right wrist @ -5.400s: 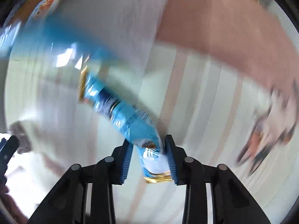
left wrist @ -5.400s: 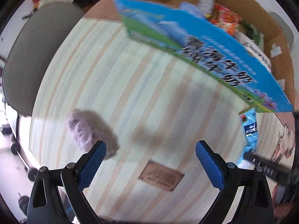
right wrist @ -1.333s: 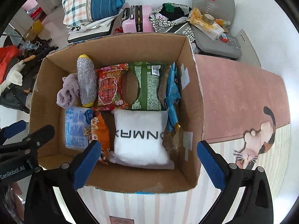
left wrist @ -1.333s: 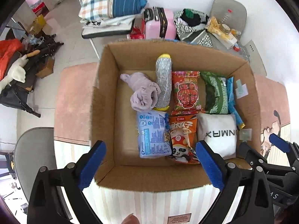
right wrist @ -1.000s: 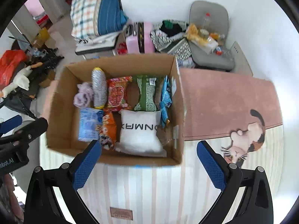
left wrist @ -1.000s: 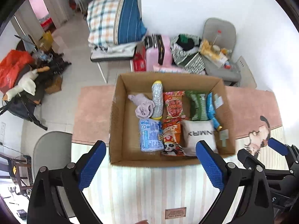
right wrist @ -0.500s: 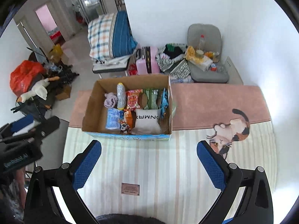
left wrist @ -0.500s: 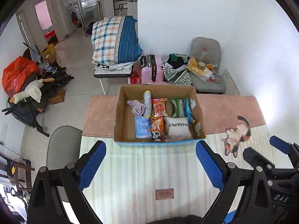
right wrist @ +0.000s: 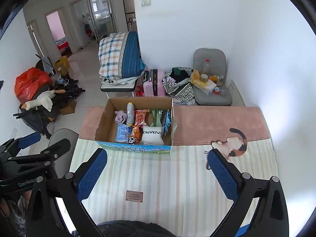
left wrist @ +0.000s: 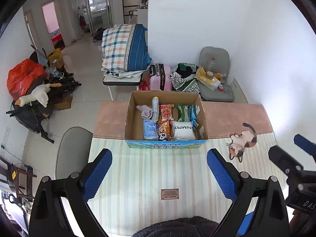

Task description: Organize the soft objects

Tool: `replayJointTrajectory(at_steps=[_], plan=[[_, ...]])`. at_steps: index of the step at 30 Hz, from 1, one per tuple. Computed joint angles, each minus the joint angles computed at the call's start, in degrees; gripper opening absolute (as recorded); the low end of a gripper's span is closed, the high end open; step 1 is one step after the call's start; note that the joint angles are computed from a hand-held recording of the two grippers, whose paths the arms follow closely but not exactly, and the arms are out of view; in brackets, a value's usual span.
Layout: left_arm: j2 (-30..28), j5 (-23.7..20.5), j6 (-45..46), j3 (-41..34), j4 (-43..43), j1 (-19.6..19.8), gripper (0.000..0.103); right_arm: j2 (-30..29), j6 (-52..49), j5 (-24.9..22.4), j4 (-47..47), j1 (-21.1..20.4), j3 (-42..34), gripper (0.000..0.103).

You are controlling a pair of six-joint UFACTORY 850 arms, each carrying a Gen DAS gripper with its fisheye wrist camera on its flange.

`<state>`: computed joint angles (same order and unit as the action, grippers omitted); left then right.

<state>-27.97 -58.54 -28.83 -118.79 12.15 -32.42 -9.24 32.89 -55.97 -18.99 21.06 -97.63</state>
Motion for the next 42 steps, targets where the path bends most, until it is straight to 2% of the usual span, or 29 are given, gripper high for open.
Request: replayJointTrajectory(at_steps=[10,14,16,42], plan=[[3.2,3.5,-3.5,3.1,3.2,-0.5,0.099,1.3,3.4,-1.5,-4.5,0.9,1.0,0.103],[3.6,3.6,-4.8,3.6,4.9,-0.8,0.099,1.2,4.8,-2.0,-6.4,1.0,0.6,0.103],[3.7,3.7,-4.9,3.8,5.0,-0.8,0.103,1.1,5.5,-2.0,-7.4,1.0,0.5,0.103],[4.1,4.2,-6.4,4.4,7.6,-1.4,0.103,0.5,5.4,-1.9,-10.1,1.3,-1.0,0.103]])
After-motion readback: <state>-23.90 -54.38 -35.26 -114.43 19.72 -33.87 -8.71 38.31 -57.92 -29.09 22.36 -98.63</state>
